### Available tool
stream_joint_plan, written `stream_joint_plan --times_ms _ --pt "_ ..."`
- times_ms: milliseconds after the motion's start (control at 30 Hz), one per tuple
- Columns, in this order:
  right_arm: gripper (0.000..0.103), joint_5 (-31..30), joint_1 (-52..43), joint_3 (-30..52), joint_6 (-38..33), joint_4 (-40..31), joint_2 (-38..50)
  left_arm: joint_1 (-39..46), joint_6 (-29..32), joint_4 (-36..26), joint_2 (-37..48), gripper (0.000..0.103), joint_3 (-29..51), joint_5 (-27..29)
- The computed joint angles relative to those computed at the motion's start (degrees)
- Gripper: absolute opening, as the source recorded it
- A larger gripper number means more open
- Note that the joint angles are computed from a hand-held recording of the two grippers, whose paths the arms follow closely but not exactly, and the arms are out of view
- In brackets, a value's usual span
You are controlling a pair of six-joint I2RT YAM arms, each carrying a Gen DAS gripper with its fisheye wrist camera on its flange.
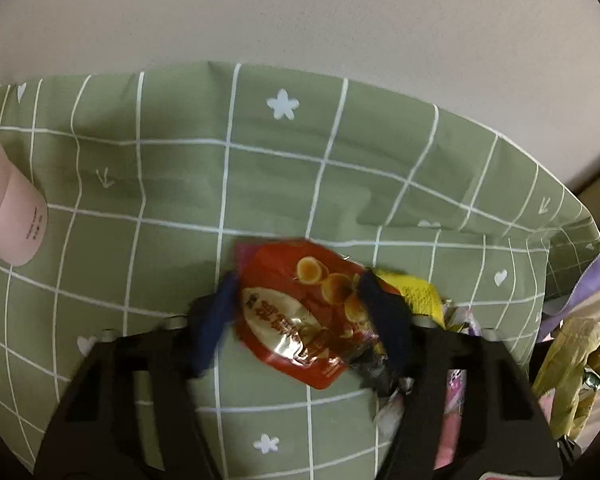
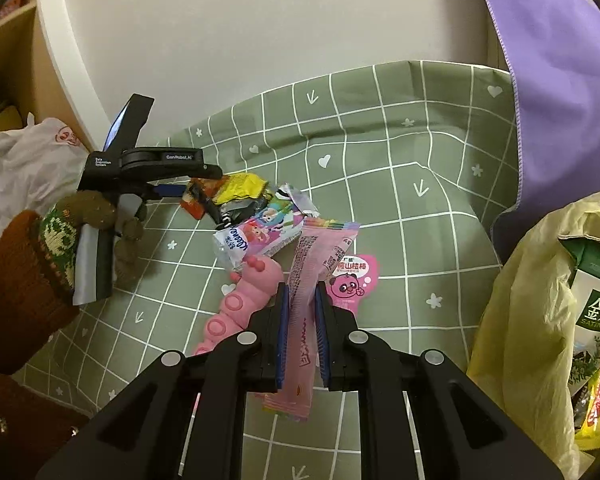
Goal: Collect trash
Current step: 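Grasp the pink candy stick with the right tool while the left tool grasps the red sausage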
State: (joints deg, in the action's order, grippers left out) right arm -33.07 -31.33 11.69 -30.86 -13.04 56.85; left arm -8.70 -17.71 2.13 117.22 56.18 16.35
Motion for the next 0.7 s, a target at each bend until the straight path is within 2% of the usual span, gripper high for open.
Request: stream_joint_plan --times_ms 67,133,267,367,533,700 --pt "0.013 -1.27 -0.12 0.59 -0.82 0.01 1.64 -0.08 1.47 0.03 -1.42 0.045 -1.59 0.14" --pt "0.013 -0.25 3.61 -0.12 1.56 2.54 2.24 -0.04 3.38 0.59 -3.74 0.042 -4.43 0.56" --pt "0.013 -0.56 6.08 -0.51 0.05 1.81 2.19 1.2 7.83 1.33 -9.46 0.037 -11.38 1.86" --pt "0.013 -0.8 7.14 -0.99 -0.83 1.3 1.75 2.83 11.62 1.07 -14.75 0.034 -17.48 5.96" --pt "0.013 -0.92 7.43 -1.27 -0.73 0.07 -0.05 4.24 15.29 0.47 -20.76 0.035 -24.15 7.65" --pt "0.013 -1.77 6.9 -1.48 -1.73 -3.63 -5.15 7.09 16.81 -1.41 -24.53 0.047 -27.57 11.19"
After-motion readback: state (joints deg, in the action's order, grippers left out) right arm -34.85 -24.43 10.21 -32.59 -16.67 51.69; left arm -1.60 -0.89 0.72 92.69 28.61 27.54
